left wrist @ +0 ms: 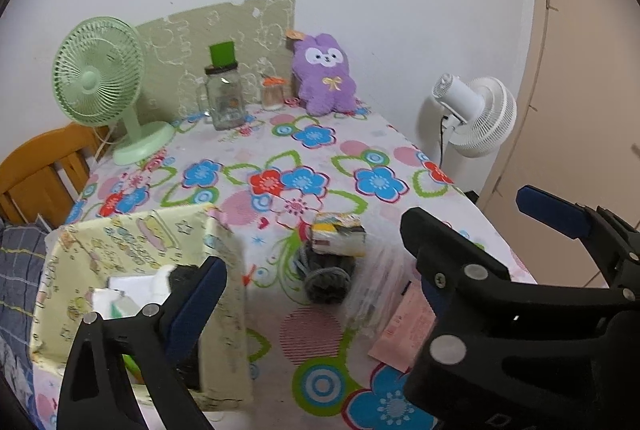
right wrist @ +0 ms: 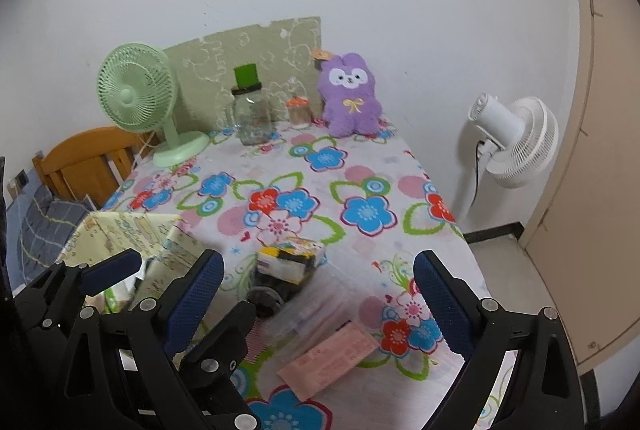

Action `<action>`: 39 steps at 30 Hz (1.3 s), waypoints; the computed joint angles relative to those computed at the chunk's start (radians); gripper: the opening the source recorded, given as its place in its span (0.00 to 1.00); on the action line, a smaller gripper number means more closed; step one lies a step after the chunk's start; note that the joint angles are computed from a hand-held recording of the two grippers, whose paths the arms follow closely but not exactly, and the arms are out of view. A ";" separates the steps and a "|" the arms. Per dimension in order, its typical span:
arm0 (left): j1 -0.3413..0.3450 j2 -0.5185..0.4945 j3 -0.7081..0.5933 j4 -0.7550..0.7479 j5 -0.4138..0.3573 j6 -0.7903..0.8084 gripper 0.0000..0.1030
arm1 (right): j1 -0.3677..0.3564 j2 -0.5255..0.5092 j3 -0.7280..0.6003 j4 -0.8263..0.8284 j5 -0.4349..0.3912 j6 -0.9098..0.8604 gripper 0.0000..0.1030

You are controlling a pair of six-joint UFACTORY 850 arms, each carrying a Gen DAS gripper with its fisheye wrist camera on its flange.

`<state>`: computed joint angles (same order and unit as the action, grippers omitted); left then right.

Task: Organize soft objects
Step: 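Withdraw both tools from the box toward the straw bag and pink packet, then grasp clear straw bag with left gripper while right grasps pink paper packet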

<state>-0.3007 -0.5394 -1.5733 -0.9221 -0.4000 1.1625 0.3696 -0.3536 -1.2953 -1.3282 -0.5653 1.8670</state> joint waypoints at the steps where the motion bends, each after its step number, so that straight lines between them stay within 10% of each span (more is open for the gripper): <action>1: -0.004 -0.005 -0.002 0.014 -0.007 -0.010 0.92 | -0.002 -0.001 0.002 0.009 0.000 -0.005 0.94; 17: -0.040 -0.081 -0.041 0.185 -0.053 -0.136 0.79 | -0.038 -0.030 0.045 0.133 0.043 -0.015 0.88; 39: -0.038 -0.157 -0.112 0.291 -0.160 -0.189 0.13 | -0.075 -0.093 0.010 0.364 0.089 -0.171 0.84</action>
